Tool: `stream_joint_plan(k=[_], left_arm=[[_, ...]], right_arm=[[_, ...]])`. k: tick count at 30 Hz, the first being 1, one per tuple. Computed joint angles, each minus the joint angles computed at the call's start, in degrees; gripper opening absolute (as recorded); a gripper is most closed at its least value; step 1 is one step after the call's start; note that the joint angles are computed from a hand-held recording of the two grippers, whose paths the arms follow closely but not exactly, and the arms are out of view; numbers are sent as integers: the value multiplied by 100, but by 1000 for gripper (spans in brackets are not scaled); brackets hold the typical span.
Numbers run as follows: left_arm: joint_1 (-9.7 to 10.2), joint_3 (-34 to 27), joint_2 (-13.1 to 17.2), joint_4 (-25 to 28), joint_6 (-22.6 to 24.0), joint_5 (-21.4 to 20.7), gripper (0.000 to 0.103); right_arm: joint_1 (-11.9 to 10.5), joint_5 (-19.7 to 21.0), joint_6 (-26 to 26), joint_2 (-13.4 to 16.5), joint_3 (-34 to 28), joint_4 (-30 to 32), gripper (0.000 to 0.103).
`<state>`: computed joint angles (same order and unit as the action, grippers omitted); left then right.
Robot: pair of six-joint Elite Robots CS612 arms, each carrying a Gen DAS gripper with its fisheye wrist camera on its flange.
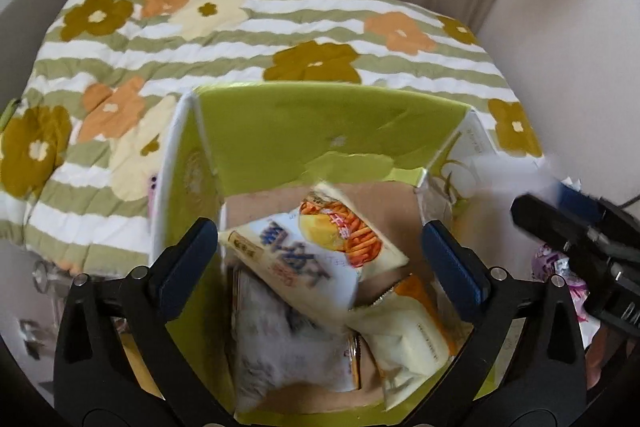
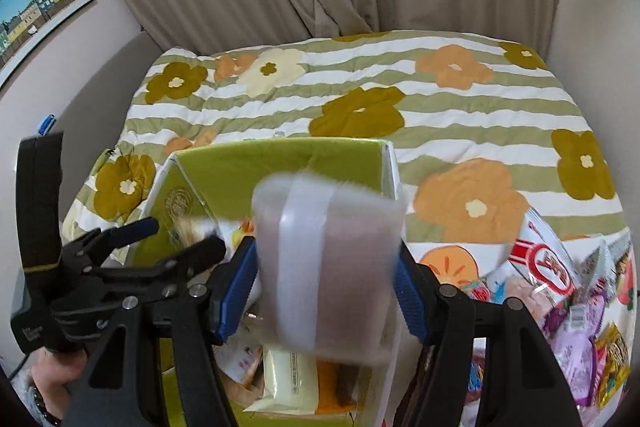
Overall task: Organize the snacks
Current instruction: 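Carry both bags into the box and open both grippers, then withdraw both tools from the box back toward the remaining snacks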
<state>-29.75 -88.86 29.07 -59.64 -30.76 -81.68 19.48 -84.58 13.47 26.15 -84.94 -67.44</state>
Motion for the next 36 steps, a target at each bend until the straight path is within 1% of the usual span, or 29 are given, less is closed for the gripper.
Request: stream_joint_plan(k=[4, 8, 11, 15, 18, 23, 29, 33, 34, 35, 36], left_arm=[[-64, -172, 25, 391, -284, 149, 101], [-111, -418, 100, 601, -511, 190, 101], [-147, -477, 113, 762, -571, 275, 101], [-181, -520, 117, 905, -633, 374, 101], [-193, -579, 122, 951, -675, 405, 101], [-242, -666, 109, 948, -619, 490, 101], [-335, -853, 70, 949, -472, 631, 101], [-415, -983, 41, 971, -351, 783, 101], [-443, -1027, 33, 990, -326, 835, 101], [-461, -1055, 26, 1000, -310, 863, 101], [-488, -1097, 19, 1017, -303, 896, 101]], right_arm=[[-30, 152, -255, -46, 89, -74, 60], [-64, 304, -502, -94, 182, -53, 60], [-98, 439, -520, -107, 234, 49, 60], [-66, 515, -729, -100, 328, 195, 60], [-69, 653, -686, -80, 321, 237, 60], [-42, 597, -702, -62, 176, 264, 60], [-9, 450, -513, -30, -89, 230, 60], [40, 267, -415, 7, -306, 189, 60], [53, 204, -400, 18, -363, 164, 64], [72, 132, -388, 25, -406, 151, 75], [91, 59, -375, 33, -452, 146, 81]])
